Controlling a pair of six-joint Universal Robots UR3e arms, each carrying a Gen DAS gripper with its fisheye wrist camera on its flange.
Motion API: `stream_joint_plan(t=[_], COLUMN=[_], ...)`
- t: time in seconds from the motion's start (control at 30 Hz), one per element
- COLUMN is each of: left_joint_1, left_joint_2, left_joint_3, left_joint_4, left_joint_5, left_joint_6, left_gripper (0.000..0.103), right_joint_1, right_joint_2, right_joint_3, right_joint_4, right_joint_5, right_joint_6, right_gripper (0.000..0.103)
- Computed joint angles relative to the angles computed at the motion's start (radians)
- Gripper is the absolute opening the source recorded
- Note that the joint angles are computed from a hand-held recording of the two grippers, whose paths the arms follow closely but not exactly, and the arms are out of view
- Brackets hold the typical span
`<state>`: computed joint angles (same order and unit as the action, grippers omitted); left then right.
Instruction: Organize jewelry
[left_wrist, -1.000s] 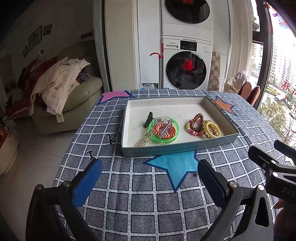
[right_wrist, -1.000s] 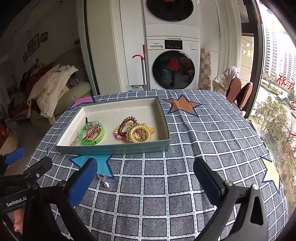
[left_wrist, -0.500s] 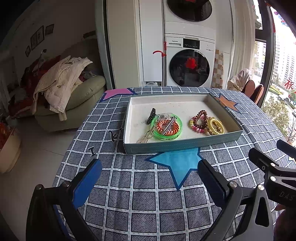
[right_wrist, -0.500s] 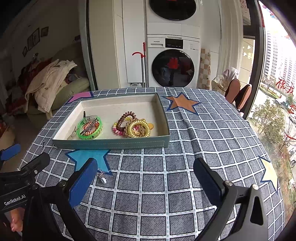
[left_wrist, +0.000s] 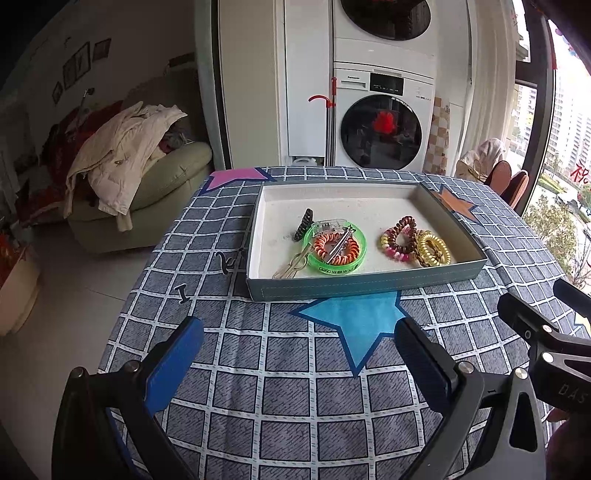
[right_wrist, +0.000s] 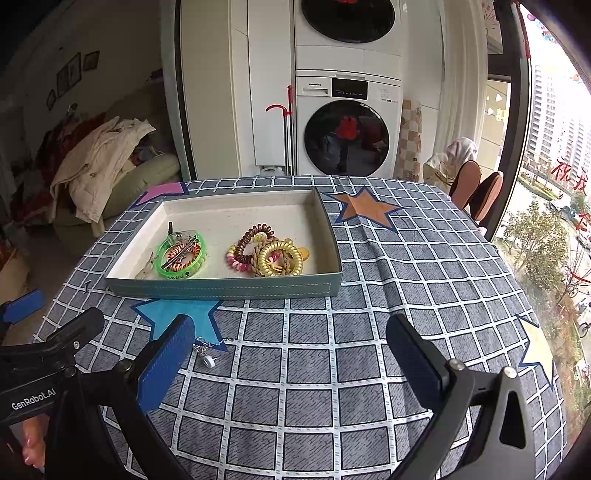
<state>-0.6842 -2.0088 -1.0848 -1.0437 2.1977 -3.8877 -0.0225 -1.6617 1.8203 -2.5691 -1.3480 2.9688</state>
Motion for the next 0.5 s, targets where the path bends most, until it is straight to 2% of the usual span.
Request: stream_joint_plan(t=[0.5], left_joint_1=[0.003], left_joint_2=[0.004], left_joint_3=[-0.015], left_joint_4=[0.012], left_joint_5=[-0.006], left_joint_6=[0.0], left_gripper=[0.103], right_joint_1=[0.0], right_joint_2=[0.0], right_joint_3=[-0.007], right_joint_4=[0.005], right_joint_5=[0.002], right_joint_6=[-0.001], right_gripper=[0.103])
